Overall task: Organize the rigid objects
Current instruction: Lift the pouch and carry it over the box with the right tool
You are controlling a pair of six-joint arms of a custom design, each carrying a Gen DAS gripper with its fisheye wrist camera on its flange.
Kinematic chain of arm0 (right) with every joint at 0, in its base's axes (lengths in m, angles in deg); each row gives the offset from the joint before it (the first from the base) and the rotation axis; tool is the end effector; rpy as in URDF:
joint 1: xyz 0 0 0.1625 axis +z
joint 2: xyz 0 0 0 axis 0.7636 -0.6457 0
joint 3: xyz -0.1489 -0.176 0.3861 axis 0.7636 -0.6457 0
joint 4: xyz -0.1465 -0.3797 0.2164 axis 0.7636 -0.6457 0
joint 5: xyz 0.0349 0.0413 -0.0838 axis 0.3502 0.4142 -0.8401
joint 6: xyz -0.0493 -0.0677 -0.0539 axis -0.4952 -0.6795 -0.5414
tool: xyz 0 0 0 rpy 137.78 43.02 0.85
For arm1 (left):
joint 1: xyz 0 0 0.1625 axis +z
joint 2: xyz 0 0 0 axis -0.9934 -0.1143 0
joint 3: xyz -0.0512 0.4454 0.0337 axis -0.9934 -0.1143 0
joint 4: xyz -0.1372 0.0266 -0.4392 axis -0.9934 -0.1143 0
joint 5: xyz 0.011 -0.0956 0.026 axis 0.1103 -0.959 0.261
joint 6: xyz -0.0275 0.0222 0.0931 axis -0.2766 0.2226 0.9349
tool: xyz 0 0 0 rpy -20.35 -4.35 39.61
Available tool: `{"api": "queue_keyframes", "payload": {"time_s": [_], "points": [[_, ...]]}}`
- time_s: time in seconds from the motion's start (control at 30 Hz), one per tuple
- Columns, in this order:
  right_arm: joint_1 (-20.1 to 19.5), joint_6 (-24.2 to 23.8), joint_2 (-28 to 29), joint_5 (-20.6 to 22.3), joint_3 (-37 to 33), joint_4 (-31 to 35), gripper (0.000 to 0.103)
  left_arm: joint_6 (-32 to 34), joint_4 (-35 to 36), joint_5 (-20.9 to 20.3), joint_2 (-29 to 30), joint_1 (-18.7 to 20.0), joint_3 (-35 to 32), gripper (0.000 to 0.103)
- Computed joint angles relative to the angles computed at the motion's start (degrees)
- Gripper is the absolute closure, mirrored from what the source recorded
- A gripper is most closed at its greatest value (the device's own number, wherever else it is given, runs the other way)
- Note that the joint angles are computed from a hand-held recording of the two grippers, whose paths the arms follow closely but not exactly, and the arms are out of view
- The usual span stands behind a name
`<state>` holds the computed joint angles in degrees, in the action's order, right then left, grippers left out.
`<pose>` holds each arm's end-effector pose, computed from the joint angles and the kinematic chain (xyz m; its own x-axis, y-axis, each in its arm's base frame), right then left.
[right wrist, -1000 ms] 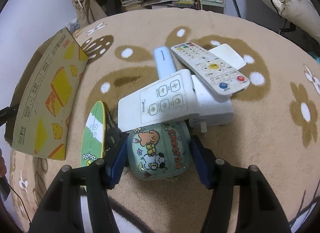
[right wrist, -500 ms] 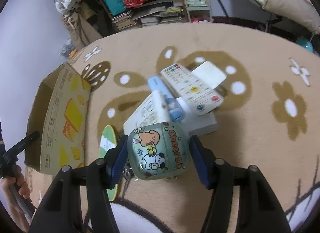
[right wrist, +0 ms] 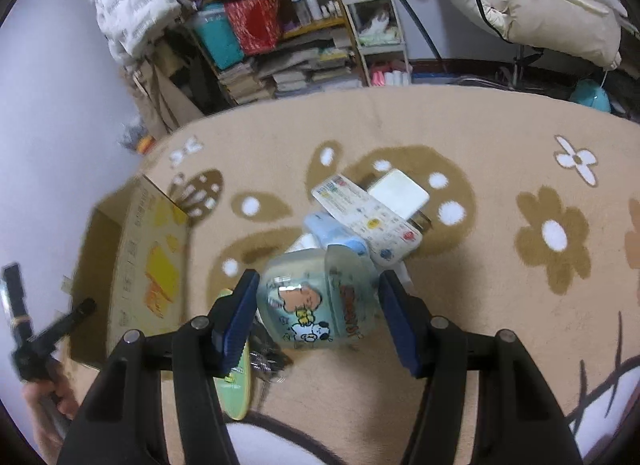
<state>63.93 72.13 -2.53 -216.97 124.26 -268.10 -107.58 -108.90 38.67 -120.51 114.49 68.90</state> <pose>0.1902 -0.2624 0.0879 -0.8707 0.1601 0.4651 -0.1390 0.8270 -0.5448 -0.0288 -0.2658 0.1861 -0.6701 -0.2487 -0.6994 0.2334 0.8239 -0.5165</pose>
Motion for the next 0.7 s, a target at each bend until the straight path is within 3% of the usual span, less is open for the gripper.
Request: {"api": "queue_keyframes", "payload": {"time_s": [0.13, 0.33, 0.57, 0.7], "points": [[-3.1, -0.5, 0.8, 2.2, 1.3, -3.3, 0.038, 0.1, 0.0, 0.0, -0.2, 0.1, 0.0, 0.094], [-8.7, -0.4, 2.6, 5.0, 2.3, -0.9, 0.043, 0.1, 0.1, 0.0, -0.1, 0.1, 0.0, 0.094], [-9.9, -0.2, 2.1, 5.9, 2.5, 0.6, 0.043, -0.1, 0.5, 0.0, -0.3, 0.2, -0.1, 0.094], [-9.0, 2.0, 3.6, 3.4, 0.6, 8.2, 0.042, -0.1, 0.4, 0.0, -0.2, 0.2, -0.1, 0.094]]}}
